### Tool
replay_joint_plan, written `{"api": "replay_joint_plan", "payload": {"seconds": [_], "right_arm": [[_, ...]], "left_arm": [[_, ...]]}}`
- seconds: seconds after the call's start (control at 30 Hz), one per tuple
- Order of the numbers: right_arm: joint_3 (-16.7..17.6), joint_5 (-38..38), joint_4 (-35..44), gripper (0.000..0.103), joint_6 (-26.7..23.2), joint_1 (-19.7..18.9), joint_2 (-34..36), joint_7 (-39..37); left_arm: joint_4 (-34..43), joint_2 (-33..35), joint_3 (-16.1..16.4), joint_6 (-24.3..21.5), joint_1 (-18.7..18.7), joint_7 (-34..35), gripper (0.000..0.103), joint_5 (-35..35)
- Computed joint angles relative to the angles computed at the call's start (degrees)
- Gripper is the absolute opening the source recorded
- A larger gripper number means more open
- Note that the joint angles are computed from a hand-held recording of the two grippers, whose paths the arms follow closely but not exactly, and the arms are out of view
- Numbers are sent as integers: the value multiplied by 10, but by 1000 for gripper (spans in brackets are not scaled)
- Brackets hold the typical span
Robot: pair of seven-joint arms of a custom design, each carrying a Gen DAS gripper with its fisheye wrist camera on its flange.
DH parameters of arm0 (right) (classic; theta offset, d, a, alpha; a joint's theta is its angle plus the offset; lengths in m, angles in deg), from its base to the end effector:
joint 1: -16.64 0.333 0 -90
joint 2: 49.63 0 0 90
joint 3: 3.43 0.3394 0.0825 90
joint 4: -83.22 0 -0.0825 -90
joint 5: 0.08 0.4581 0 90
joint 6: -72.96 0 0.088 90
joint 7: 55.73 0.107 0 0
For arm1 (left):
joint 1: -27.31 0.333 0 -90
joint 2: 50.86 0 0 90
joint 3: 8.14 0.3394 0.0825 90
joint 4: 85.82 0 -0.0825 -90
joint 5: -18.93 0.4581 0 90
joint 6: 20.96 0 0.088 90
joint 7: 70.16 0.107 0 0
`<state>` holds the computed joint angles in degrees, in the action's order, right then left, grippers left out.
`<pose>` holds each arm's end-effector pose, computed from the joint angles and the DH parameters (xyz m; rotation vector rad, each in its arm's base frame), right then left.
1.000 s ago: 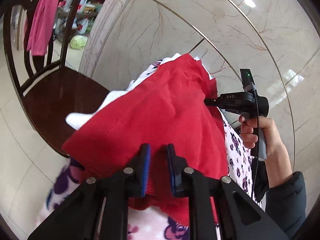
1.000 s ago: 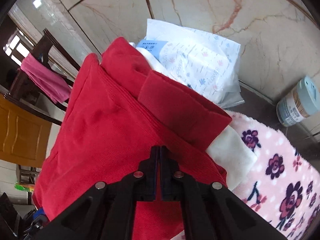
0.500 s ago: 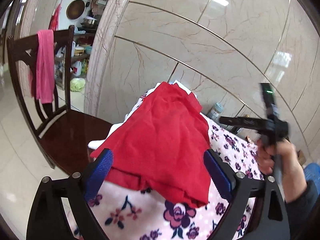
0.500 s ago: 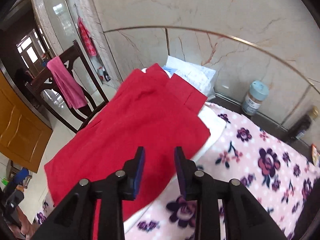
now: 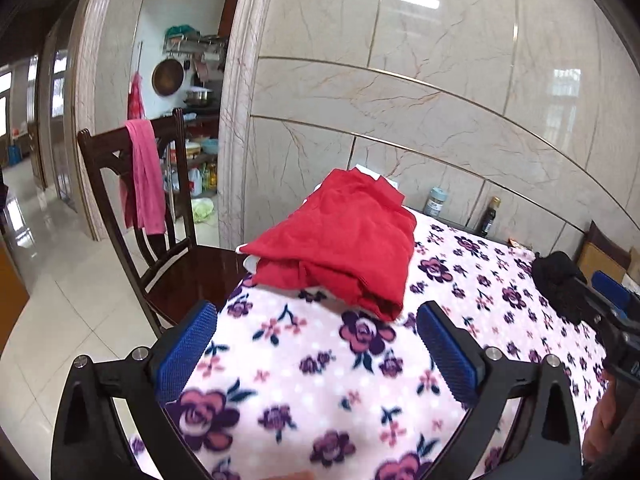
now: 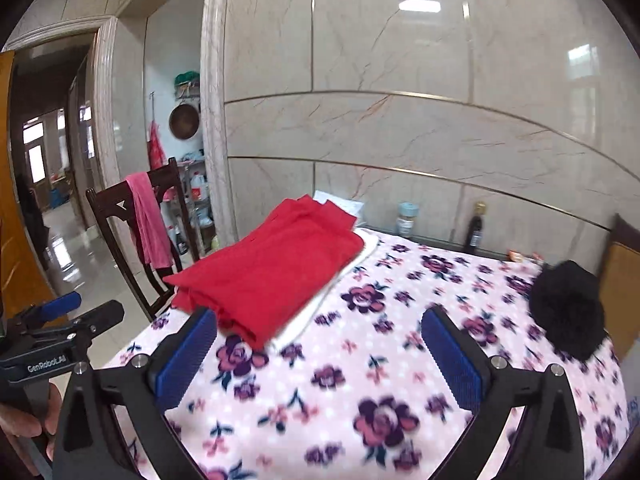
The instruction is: Fold clothes
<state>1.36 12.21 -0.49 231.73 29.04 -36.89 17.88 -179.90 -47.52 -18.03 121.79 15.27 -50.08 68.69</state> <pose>0.7265 0.2063 0.7039 -1.7840 1.1576 -0.7370 0.6534 -0.2635 0.6758 -1.8307 1.2813 -0.9221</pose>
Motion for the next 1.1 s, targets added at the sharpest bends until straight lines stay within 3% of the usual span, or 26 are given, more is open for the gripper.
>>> {"api": "replay_joint_plan", "payload": {"seconds": [0.07,0.13,0.27,0.4,0.67,1.1], "right_arm": [[-7,-15,-82,102,35,4,-60,14],[-4,20,-134,102,47,0,-104,-8],[-16,54,-202,102,65,6,-166,-22],[-23,26,-250,102,109,10,-207,12],[-50,35,-284,102,121,41,-240,-3],[-54,28,-292,102,117,47,-247,3]], "left_arm": [[-30,-28,-6,0,-6,-36,102,36],[-48,-48,-18,-13,-8,-60,102,71],[-54,-66,-41,-43,-9,-56,102,98],[-54,-78,-57,-58,-13,-62,102,121],[-47,-84,-69,-63,-14,-69,102,142],[-31,-84,-74,-101,-19,-79,102,180]]}}
